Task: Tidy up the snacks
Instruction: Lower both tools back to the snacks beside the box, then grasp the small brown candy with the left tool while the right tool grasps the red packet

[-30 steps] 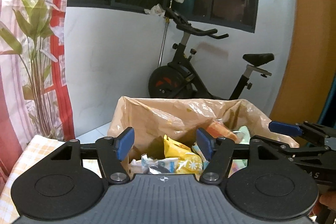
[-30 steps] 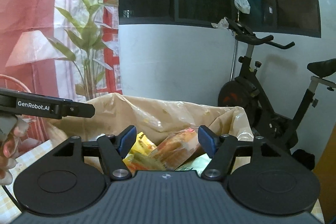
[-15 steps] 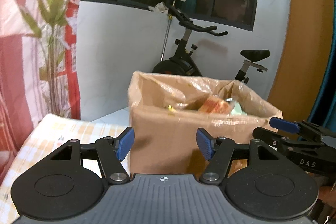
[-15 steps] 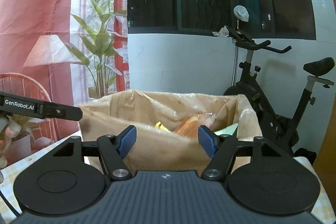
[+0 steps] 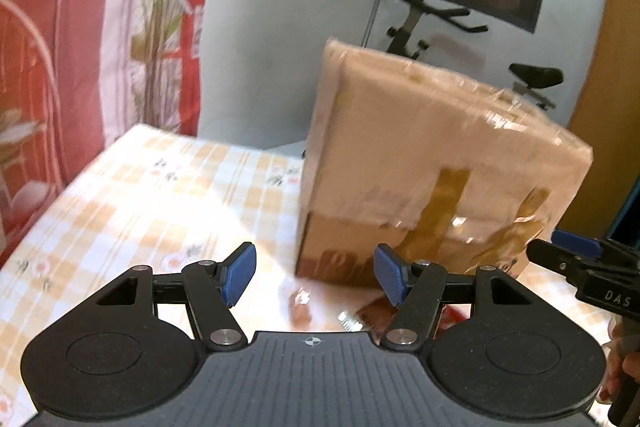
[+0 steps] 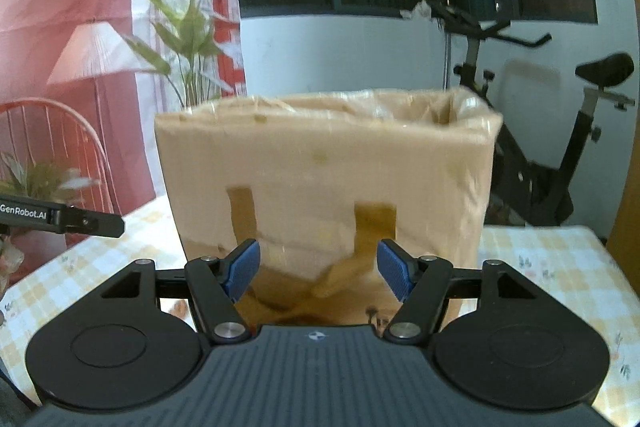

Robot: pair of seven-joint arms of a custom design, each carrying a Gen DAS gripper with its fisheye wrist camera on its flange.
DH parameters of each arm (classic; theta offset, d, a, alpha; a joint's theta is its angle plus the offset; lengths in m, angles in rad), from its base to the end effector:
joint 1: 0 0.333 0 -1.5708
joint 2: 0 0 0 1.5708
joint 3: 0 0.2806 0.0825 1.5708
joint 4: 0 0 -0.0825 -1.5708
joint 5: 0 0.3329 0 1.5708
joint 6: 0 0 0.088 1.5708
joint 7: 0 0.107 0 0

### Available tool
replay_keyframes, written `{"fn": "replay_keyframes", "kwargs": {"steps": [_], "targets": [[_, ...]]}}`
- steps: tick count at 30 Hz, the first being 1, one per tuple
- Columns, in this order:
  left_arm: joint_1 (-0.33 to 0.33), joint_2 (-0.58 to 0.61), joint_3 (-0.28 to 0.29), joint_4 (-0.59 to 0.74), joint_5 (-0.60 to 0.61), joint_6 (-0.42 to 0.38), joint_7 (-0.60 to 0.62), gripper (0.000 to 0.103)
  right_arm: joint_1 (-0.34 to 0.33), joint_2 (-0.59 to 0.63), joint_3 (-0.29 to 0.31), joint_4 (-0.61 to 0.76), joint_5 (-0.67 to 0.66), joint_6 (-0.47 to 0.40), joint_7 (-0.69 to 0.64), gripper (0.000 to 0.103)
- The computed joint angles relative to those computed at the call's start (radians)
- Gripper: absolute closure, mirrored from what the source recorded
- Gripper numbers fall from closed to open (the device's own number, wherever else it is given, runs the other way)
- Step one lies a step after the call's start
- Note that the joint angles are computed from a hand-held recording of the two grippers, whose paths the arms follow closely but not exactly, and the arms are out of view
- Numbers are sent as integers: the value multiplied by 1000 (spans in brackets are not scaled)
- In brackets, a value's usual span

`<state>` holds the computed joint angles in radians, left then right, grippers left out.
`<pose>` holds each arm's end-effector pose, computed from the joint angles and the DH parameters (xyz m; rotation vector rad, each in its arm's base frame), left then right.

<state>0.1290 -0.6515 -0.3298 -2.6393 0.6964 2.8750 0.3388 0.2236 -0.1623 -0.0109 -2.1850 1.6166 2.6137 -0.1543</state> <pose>0.3582 -0.1235 0.5147 -1.9148 1.2660 -0.8654 0.4877 0.0825 0.4914 -1.7592 0.8639 -0.4406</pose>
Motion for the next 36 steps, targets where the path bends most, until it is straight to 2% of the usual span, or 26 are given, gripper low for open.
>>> {"fn": "replay_keyframes", "kwargs": {"steps": [7, 14, 21, 27, 32, 36], "targets": [[-18, -18, 12, -64, -29, -12, -30, 36, -1, 41, 12, -14, -106, 40, 106, 35], [-31, -2, 13, -83, -44, -2, -36, 36, 0, 94, 23, -3, -255, 40, 234, 35], [-19, -7, -1, -94, -42, 5, -59, 36, 6, 182, 49, 61, -366, 52, 309, 35], [-22, -1, 0, -98, -48, -1, -71, 36, 1, 253, 73, 115, -492, 64, 434, 35], [-33, 13, 3, -94, -52, -6, -67, 36, -10, 256, 93, 103, -438, 84, 368, 37], [-47, 22, 7, -91, -58, -8, -62, 36, -17, 239, 89, 88, -407, 43, 321, 52]]}}
